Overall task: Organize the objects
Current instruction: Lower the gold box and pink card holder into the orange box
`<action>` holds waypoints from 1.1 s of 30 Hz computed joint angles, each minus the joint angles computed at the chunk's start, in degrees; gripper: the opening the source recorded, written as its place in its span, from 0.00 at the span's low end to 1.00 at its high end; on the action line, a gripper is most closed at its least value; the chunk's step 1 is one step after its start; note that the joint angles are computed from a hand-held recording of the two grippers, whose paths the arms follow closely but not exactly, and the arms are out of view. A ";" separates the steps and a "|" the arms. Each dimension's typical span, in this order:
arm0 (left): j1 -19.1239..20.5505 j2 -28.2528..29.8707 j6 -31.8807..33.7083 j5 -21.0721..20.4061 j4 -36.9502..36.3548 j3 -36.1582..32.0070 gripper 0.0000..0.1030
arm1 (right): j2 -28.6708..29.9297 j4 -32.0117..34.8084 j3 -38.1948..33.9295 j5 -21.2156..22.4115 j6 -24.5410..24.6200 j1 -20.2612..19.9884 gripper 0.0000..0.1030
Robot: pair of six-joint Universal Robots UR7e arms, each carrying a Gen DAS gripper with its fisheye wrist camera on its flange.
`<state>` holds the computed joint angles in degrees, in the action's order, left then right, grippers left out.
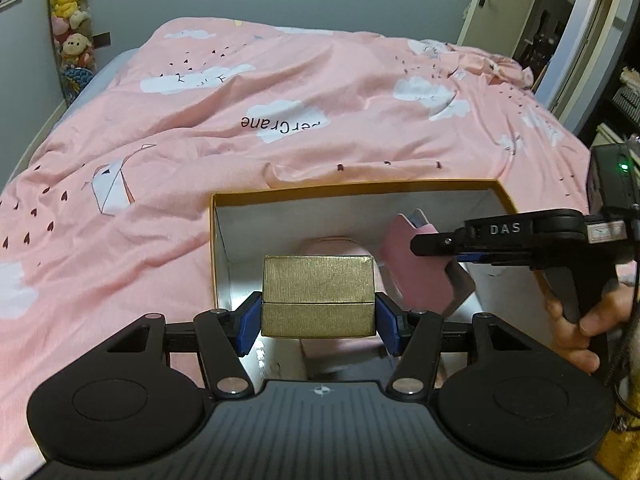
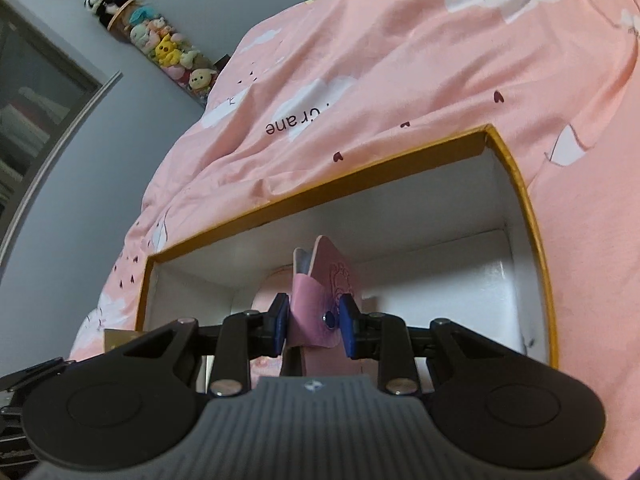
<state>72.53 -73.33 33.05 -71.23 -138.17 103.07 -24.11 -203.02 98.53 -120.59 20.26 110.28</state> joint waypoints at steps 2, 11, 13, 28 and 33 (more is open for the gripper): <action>-0.18 1.26 0.04 0.85 -0.06 -0.65 0.65 | 0.25 -0.52 -0.16 0.82 0.42 -0.72 0.28; -1.40 6.05 -1.89 7.36 -10.91 0.45 0.65 | 0.20 -1.99 0.63 5.12 -0.22 -2.18 0.28; -2.12 6.99 0.36 9.95 -16.35 2.18 0.65 | 0.13 -1.83 0.64 5.38 -0.48 -2.27 0.28; -4.22 12.39 1.03 20.51 -23.61 3.15 0.65 | 0.59 -4.36 0.91 5.31 -1.66 -2.51 0.28; -4.20 12.80 0.95 21.02 -23.50 2.89 0.67 | 1.68 -3.97 -0.81 4.30 -2.11 -2.48 0.28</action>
